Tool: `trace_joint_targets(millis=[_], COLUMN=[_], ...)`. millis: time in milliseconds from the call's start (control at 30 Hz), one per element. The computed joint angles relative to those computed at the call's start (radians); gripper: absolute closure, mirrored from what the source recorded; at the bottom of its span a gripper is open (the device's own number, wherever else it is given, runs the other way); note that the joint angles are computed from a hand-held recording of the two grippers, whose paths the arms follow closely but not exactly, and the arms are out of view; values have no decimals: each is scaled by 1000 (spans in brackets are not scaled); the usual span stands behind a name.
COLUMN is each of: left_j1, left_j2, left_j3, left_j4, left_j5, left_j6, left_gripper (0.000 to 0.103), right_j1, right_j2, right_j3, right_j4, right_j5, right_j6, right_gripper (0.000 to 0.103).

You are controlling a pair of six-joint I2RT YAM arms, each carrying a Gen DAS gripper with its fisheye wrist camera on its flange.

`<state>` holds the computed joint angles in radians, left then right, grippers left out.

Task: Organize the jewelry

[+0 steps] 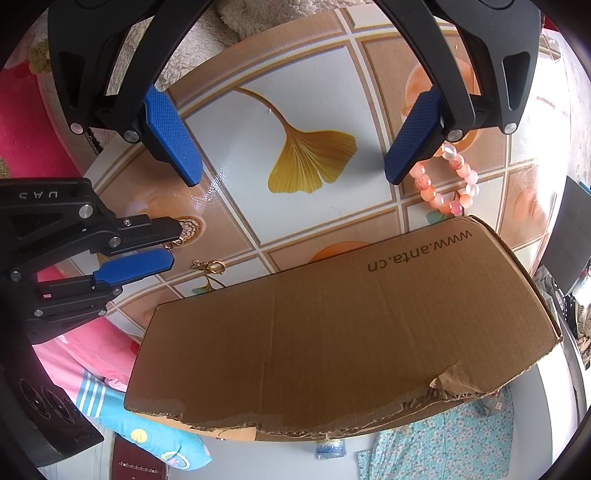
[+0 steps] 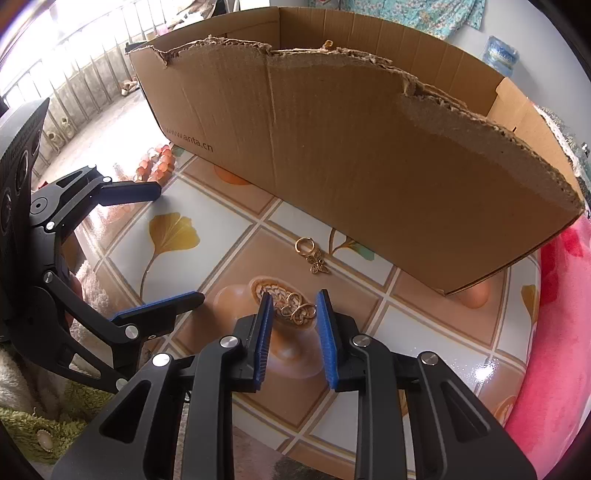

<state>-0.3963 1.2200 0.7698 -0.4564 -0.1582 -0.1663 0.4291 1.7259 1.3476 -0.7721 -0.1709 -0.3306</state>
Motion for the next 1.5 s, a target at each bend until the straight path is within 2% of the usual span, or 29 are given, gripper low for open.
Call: trace_joint_targets(millis=[67,500,567,733,800,833,867,933,1133,1200,1267,1333,1500], left_j1=[0,1,0,1,1,1,1,1,1,0,1,-1,-3], left_j2=[0,4,2,3,0,3,1,6,3,-1,0,-4,-6], left_j3=[0,2,0,1,-2,0,-1,1,-4,-9,-9,-13,-18], left_j4=[1,3,4,4,5,6,4,8,16,17,19,20,26], left_j5=[1,1,0,1,0,0,1,2,3,3,4,3,1], left_j6=[1,1,1,1,1,1,1,3,6,6,6,6,4], left_gripper=[7,7,7,7,7,7,7,7,7,7,7,7,7], right_j1=[3,14,18,15,8,12,19,29,41,30,17,16,12], right_j2=[9,2,-2,-14,5,9,12,27,110,148,193,210,245], right_j3=[8,7,7,18,56,63,69,91,196,253,319,348,404], right_j4=[-1,-10,-19,-45,-91,-94,-98,-115,-197,-246,-308,-330,-352], right_j5=[-2,2,0,15,3,16,42,68,71,39,0,1,-3], right_j6=[3,7,11,21,3,-2,-15,-45,-135,-155,-159,-162,-143], right_gripper=[86,89,95,95,93,89,78,67,67,70,82,86,87])
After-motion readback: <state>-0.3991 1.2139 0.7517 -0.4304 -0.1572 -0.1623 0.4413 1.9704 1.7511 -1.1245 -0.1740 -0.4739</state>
